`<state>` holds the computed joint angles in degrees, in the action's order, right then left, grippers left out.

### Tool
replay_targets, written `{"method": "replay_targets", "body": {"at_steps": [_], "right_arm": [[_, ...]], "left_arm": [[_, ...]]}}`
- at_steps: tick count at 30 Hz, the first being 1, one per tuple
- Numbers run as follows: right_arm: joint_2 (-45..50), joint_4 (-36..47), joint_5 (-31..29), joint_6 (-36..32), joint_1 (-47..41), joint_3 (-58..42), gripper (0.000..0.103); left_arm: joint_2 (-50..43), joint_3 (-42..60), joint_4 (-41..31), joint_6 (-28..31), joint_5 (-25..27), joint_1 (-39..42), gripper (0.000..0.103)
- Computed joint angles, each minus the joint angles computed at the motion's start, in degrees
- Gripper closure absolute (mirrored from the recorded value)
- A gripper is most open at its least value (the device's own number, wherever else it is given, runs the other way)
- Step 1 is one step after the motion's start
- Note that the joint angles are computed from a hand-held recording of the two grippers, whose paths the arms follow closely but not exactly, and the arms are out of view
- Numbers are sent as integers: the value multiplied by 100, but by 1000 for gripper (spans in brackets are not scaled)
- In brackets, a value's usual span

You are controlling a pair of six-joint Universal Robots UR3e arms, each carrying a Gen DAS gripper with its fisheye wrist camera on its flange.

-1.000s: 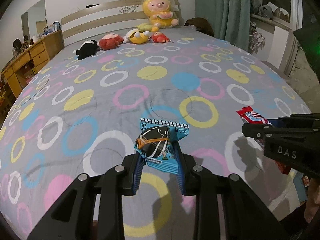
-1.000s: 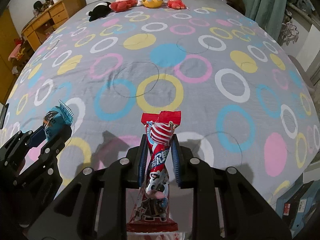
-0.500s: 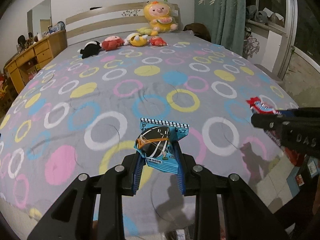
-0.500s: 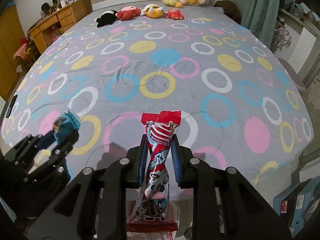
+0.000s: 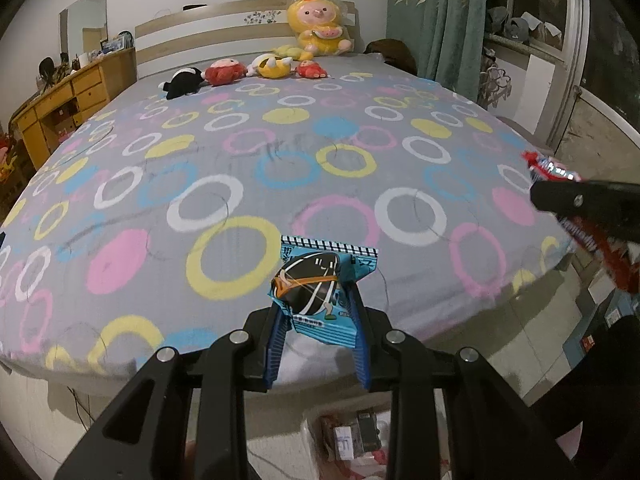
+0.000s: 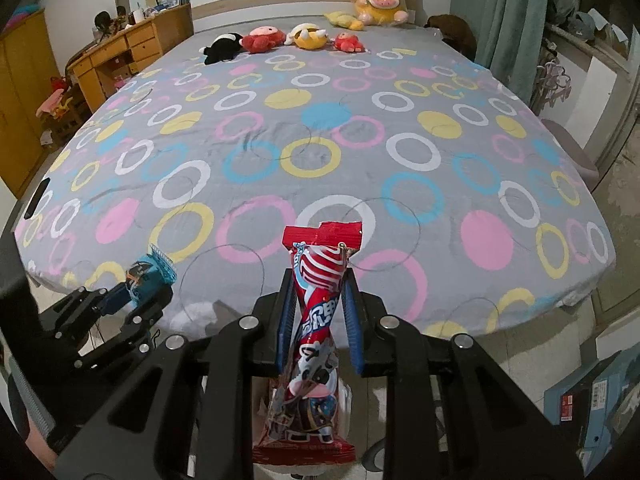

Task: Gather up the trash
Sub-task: 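Lift the blue wrapper with the left tool while the right tool carries the candy bar toward the bag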

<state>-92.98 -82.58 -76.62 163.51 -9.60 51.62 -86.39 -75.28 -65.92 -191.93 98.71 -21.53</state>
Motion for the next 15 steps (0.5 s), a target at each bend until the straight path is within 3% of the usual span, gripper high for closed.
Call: {"method": "replay_targets", "body": {"at_steps": [15], "right_arm": [[-1936, -37, 437, -585, -769, 2176, 80]], "left_arm": [[293, -990, 675, -173, 587, -920, 74]]}}
